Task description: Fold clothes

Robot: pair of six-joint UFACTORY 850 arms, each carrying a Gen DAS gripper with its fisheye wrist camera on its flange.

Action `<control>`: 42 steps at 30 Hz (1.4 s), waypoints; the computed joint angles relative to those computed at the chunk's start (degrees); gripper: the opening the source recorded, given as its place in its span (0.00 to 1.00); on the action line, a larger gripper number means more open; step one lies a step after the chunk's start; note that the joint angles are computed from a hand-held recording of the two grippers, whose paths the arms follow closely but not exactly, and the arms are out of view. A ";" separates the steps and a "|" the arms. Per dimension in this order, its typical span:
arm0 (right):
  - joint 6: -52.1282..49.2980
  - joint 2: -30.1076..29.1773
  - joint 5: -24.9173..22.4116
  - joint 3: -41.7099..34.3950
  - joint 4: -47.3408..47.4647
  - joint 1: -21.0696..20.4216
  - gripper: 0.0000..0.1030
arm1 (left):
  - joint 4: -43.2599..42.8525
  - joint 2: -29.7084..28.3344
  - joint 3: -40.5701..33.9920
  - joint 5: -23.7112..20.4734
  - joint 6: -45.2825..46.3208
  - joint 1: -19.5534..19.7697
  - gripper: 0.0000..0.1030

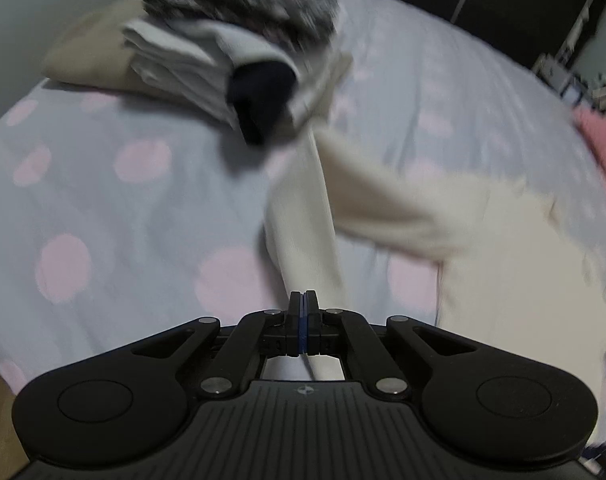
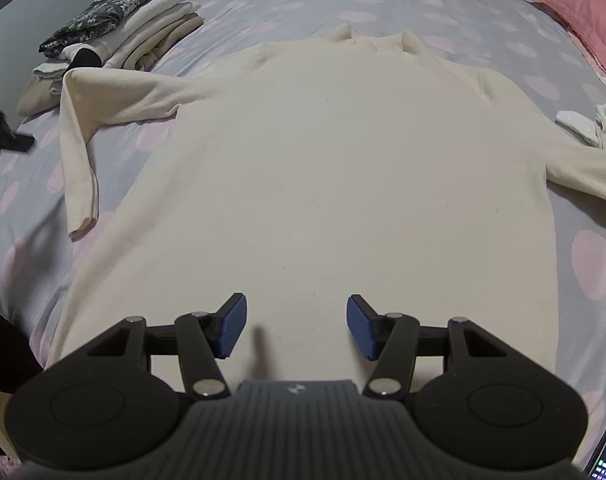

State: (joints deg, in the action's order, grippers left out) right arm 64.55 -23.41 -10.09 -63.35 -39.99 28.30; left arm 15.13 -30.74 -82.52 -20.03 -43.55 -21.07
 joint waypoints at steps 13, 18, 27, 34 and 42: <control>-6.51 -0.98 -0.45 -0.92 8.32 -0.58 0.58 | 32.95 2.09 -4.16 -9.02 -31.05 6.23 0.00; -8.06 -1.41 -0.90 -1.22 9.93 -0.70 0.58 | 38.98 -0.01 -3.59 -13.48 -39.14 8.06 0.00; -10.73 -2.19 -1.65 -1.79 13.00 -0.90 0.63 | 11.90 -2.48 -4.00 -7.37 -18.51 10.24 0.05; -12.36 -2.40 -1.76 -1.99 14.66 -0.90 0.67 | -4.78 -4.03 -4.17 -6.56 -0.64 7.54 0.46; -13.39 -2.62 -1.49 -2.12 15.71 -1.01 0.68 | -17.07 -6.44 -3.89 -4.61 10.99 3.19 0.58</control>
